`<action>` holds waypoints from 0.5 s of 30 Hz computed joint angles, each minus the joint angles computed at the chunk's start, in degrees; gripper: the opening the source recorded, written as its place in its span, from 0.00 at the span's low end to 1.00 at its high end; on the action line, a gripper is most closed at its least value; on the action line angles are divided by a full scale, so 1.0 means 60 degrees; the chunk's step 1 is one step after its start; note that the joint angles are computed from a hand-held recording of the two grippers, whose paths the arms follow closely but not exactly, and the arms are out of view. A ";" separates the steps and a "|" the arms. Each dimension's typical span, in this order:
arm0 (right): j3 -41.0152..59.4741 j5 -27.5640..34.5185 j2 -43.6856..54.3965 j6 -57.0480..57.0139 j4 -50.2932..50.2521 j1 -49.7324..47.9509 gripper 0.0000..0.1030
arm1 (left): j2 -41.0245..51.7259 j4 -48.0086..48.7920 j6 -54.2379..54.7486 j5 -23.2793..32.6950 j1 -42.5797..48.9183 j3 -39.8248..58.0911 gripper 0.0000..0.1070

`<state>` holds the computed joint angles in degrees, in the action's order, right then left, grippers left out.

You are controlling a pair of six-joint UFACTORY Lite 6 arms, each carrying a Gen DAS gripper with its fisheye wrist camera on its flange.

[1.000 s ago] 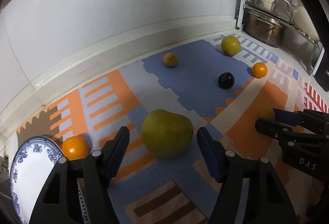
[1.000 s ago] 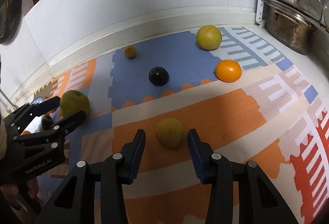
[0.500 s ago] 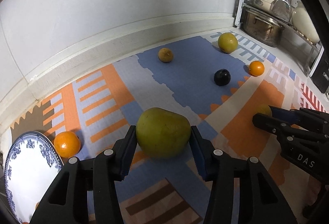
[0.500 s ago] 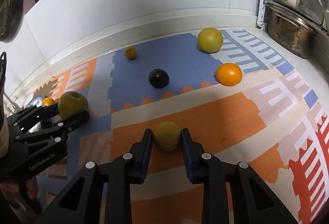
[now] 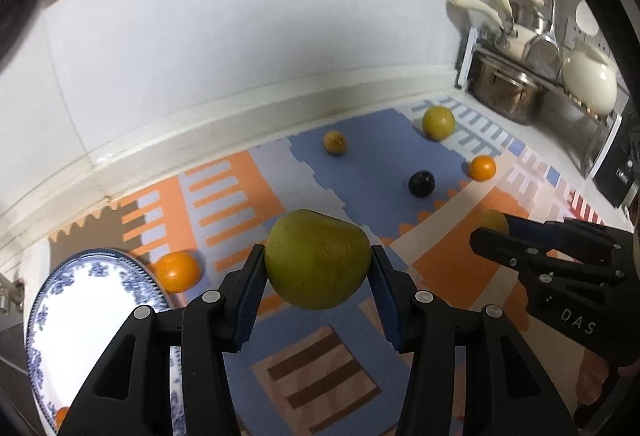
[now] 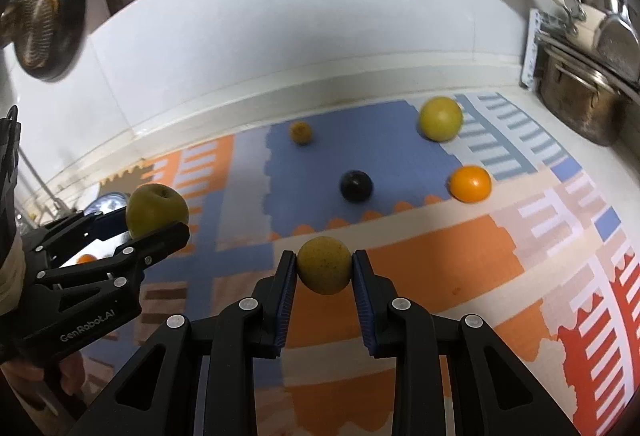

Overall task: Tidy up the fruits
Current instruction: 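Lift and carry the green pear and yellow citrus over the plate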

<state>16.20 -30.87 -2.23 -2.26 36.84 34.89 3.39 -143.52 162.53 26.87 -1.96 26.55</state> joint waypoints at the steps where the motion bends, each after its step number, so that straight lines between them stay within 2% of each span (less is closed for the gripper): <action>1: 0.0005 0.0060 -0.0176 -0.0187 0.0191 0.0157 0.29 | -0.0293 0.0198 -0.0195 -0.0016 0.0114 -0.0152 0.46; 15: 0.0336 0.0148 -0.1589 -0.2934 0.3074 0.2237 0.29 | -0.3585 0.3873 -0.3427 0.0089 0.2237 -0.1723 0.46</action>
<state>18.21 -29.98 -11.76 -19.86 55.28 48.31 -18.12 -120.28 141.97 27.40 11.46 16.21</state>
